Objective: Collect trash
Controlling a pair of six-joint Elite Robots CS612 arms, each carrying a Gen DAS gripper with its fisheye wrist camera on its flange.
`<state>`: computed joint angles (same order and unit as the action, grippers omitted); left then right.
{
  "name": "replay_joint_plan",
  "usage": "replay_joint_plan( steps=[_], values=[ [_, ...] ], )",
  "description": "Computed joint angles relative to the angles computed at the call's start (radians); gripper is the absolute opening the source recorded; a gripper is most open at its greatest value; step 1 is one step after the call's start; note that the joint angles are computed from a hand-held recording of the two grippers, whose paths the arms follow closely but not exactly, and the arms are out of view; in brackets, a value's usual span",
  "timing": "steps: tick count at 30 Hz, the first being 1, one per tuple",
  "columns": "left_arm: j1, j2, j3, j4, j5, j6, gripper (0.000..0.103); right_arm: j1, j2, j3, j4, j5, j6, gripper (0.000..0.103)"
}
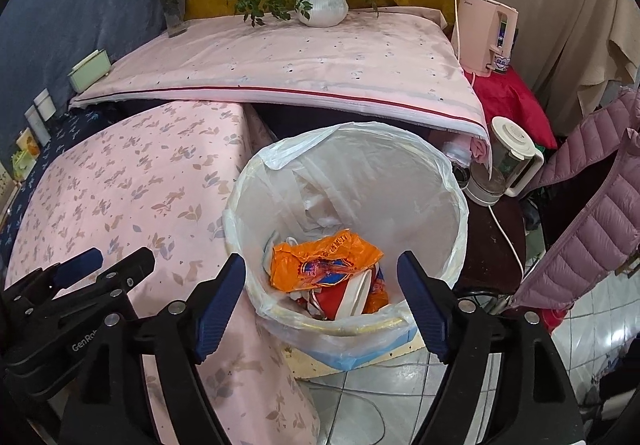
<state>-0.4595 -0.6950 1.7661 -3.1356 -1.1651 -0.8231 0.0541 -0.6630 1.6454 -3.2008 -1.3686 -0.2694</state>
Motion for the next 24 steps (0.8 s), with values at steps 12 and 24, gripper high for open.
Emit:
replay_joint_plan(
  steps=[12, 24],
  values=[
    [-0.002, -0.010, 0.048, 0.000, 0.009, -0.033, 0.074, 0.004, -0.007, 0.024, -0.001, -0.002, -0.018, 0.084],
    [-0.004, -0.007, 0.061, 0.008, 0.013, -0.055, 0.082, 0.005, -0.003, 0.035, -0.020, -0.013, -0.022, 0.096]
  ],
)
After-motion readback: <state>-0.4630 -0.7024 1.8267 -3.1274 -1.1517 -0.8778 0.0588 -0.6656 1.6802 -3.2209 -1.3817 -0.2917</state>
